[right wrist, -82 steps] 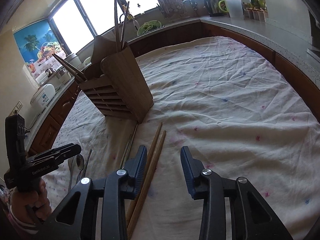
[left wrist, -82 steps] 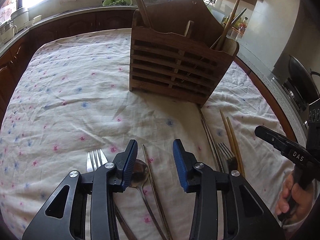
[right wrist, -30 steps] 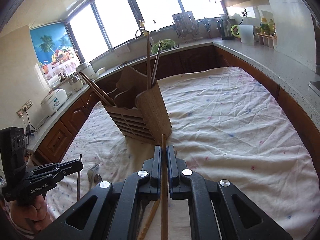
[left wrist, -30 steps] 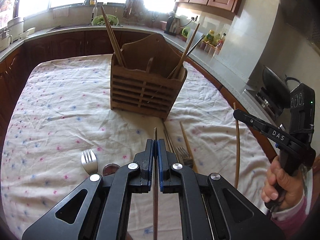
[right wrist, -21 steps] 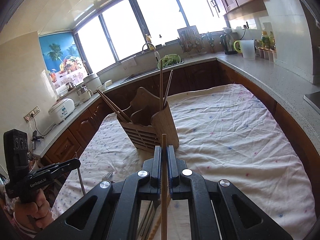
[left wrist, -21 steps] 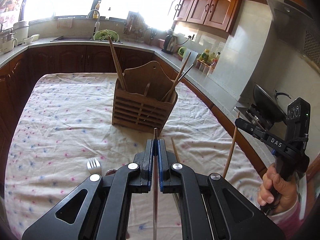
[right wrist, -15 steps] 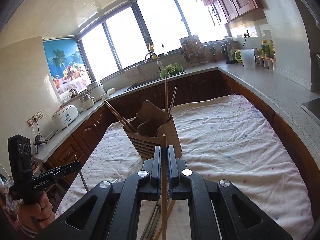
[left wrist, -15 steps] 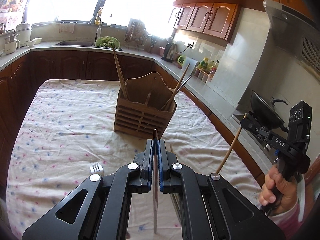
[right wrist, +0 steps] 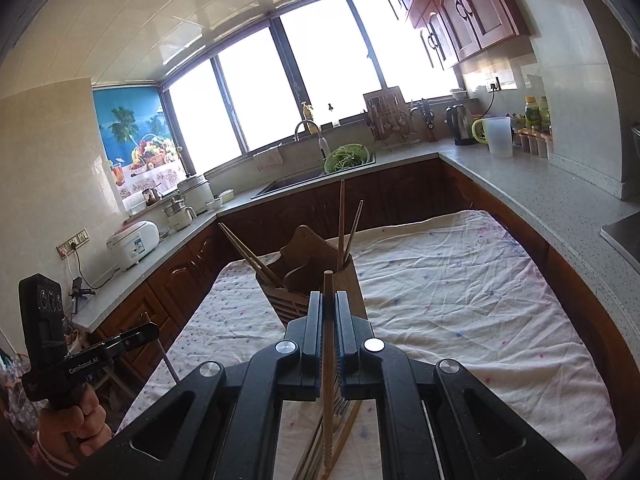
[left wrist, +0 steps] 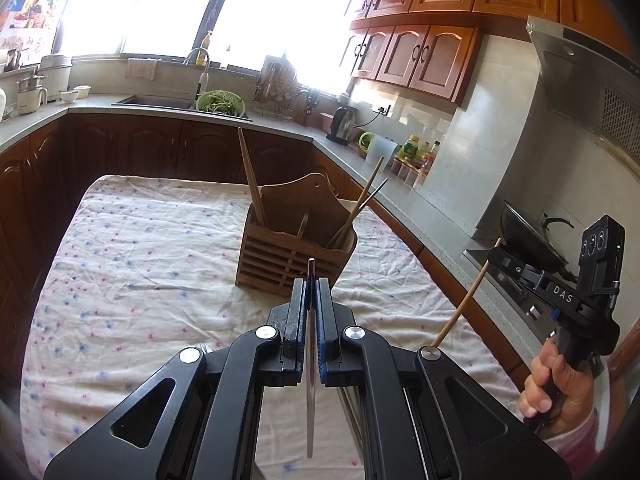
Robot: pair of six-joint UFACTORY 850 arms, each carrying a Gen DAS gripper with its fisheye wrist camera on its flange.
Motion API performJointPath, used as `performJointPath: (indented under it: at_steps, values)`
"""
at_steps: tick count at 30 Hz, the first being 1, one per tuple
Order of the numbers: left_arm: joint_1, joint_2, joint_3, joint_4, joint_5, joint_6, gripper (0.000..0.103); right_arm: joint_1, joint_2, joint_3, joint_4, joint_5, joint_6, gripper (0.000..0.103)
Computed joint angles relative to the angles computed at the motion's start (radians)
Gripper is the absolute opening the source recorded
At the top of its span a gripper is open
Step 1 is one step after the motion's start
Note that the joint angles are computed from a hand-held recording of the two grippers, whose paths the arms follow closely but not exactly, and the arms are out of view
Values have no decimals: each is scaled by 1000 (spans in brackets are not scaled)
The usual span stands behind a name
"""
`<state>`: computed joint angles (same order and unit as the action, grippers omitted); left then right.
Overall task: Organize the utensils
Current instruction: 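Lift the left gripper's metal chopstick over the holder while the right gripper carries its wooden chopstick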
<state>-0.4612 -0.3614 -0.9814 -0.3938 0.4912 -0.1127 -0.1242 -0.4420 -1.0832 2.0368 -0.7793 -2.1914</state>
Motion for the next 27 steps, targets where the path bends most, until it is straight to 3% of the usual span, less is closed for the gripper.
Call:
performJointPath:
  at_steps: [17,27]
  values:
    - [26,7,-12,5,33,-6,3,15,-3,-27,20,-5,-1,5]
    - [59,-8,-84,-4,71,34,3,40,-30,-112,80,-20,-12,5]
